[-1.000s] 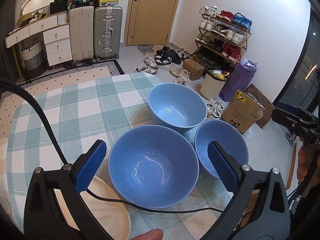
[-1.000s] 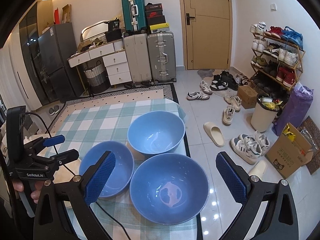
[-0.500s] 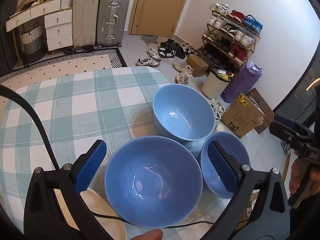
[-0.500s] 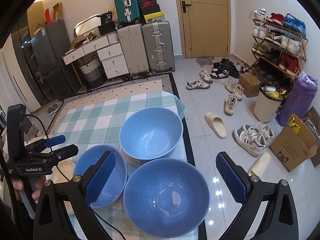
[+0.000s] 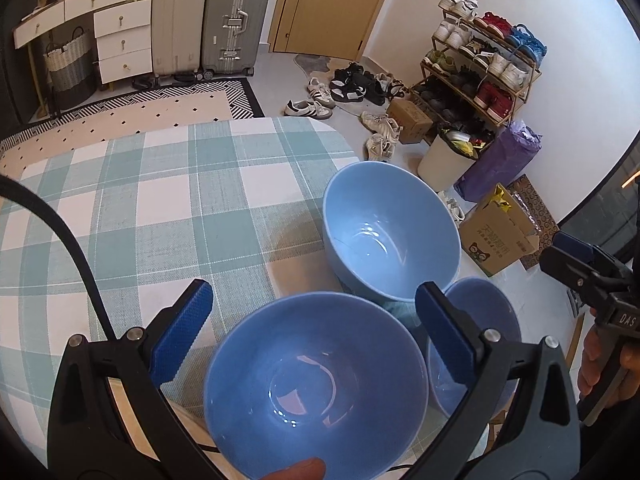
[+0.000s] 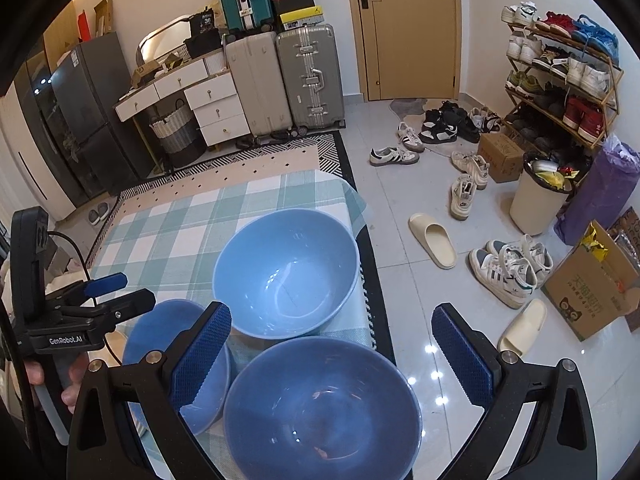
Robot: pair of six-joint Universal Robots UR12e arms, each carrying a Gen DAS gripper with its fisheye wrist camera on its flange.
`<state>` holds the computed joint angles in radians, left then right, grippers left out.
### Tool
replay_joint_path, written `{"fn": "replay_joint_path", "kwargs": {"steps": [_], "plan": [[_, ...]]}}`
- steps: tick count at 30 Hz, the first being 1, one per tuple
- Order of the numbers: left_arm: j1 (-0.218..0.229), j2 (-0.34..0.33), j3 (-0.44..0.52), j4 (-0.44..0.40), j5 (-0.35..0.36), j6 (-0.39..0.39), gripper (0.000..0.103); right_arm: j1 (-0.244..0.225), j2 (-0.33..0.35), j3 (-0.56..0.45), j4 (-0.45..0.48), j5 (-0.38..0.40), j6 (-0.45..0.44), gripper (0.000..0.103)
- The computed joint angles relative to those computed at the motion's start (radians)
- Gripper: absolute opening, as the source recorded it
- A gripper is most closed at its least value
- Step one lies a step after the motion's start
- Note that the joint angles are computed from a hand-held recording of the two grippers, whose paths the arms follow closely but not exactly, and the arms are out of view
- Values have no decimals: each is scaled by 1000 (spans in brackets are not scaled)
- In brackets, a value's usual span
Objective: Organize plates and bowls
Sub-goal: 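Move both tools toward the light blue bowls, then close both tools on the rim of a light blue bowl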
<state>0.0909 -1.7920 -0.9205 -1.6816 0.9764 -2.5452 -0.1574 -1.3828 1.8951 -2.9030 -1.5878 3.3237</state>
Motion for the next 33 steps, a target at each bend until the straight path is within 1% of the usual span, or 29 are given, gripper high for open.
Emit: {"fn": "replay_joint_path", "kwargs": {"steps": [8, 20, 24, 26, 28, 29, 31, 32, 33], "plan": [[-28, -31, 17, 15, 27, -34, 100, -15, 43, -55, 60, 1, -25, 102], [-61, -65, 23, 30, 60, -61, 100, -29, 108, -92, 48, 26, -30, 102], [-71, -69, 15, 39, 70, -64, 100, -37, 126, -101, 53, 43, -26, 99], [-75, -69, 10, 49, 78, -69, 98, -40, 135, -107, 64, 53, -26, 92], [-80, -72, 8, 54, 87, -76, 92, -42, 144, -115, 79, 61, -28, 84], [-83, -76, 9, 49, 88, -74, 91, -43, 148, -119, 88, 66, -30, 81], [-88, -81, 11, 36, 86, -62, 83, -44, 155, -125, 98, 71, -37, 81], [-92, -81, 6, 44, 92, -58, 80, -45, 160, -127, 103, 72, -38, 80], [-96, -80, 1, 51, 99, -53, 75, -45, 163, -130, 111, 73, -38, 79]]}}
